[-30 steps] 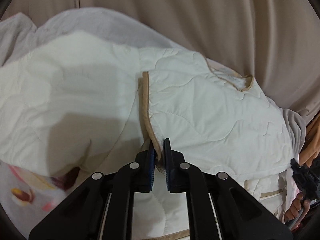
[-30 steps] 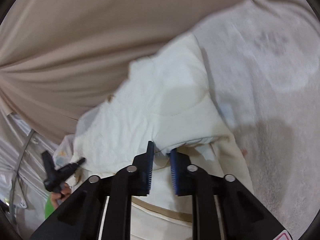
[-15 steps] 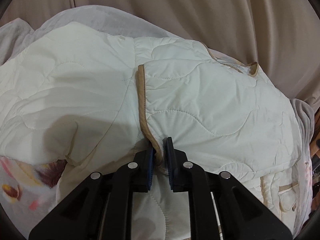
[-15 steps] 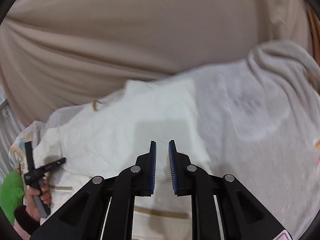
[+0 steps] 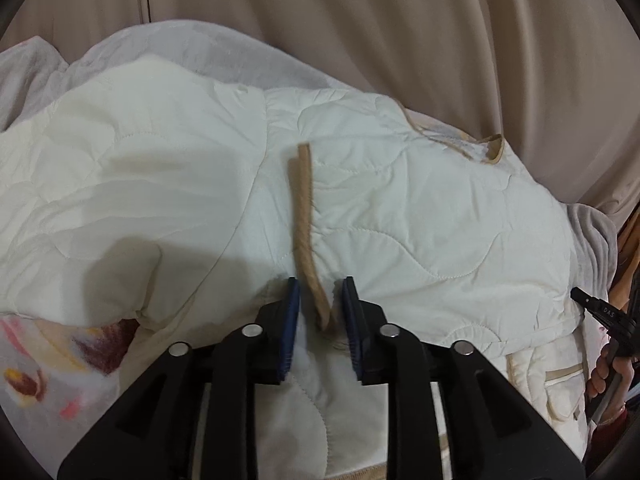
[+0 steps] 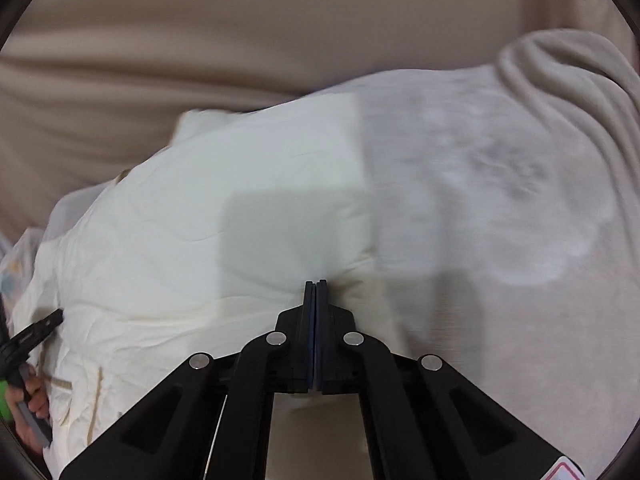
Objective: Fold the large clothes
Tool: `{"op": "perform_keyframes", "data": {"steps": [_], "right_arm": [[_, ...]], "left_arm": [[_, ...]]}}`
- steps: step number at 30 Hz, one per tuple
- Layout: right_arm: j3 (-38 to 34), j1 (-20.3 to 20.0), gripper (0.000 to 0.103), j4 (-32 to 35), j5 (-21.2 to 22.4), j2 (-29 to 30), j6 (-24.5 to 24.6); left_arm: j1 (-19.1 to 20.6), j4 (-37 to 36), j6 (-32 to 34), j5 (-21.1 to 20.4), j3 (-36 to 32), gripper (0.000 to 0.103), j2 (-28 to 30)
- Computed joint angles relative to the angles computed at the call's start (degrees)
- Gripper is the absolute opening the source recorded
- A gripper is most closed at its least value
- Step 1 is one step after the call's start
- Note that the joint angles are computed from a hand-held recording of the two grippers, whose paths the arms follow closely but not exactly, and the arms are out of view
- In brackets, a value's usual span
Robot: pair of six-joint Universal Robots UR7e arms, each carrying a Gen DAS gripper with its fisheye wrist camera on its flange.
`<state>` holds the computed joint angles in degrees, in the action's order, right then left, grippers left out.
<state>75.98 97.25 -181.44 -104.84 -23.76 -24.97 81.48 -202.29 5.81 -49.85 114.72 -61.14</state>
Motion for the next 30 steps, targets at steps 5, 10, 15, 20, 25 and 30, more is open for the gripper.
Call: {"op": "perform_keyframes", "data": {"steps": [5, 10, 15, 20, 25, 30], "right_arm": [[0.1, 1.1, 0.032, -2.6, 3.8, -1.4, 1.4], [-12.1, 3.2, 0.072, 1.5, 2.2, 4.5, 1.2], [-26.7, 2.7, 0.061, 15.8, 1.6, 11.4, 7.9], [-28.5, 1.8, 0.014, 14.4, 0.4, 13.1, 5.6], [-24.3, 0.7, 0.017, 13.5, 0.5, 10.3, 9.9], [-3.2, 0.4, 0.032, 2.6, 3.9, -2.0, 2.7]], "left_arm": [[-2.3, 0.7, -1.3, -2.8, 0.6, 0.048, -4.0], [-2.5, 4.6, -2.6, -1.4, -6.5, 0.063, -1.4], [1.4, 15.9, -8.4, -1.2, -16.3, 0.052, 4.1], [1.7, 13.3, -3.1, 2.2, -19.8, 0.038, 7.6], [0.0, 9.9, 0.9, 7.9, -19.7, 0.038, 9.1], [-2.1, 4.9, 0.3, 2.7, -7.1, 0.061, 0.5]]}}
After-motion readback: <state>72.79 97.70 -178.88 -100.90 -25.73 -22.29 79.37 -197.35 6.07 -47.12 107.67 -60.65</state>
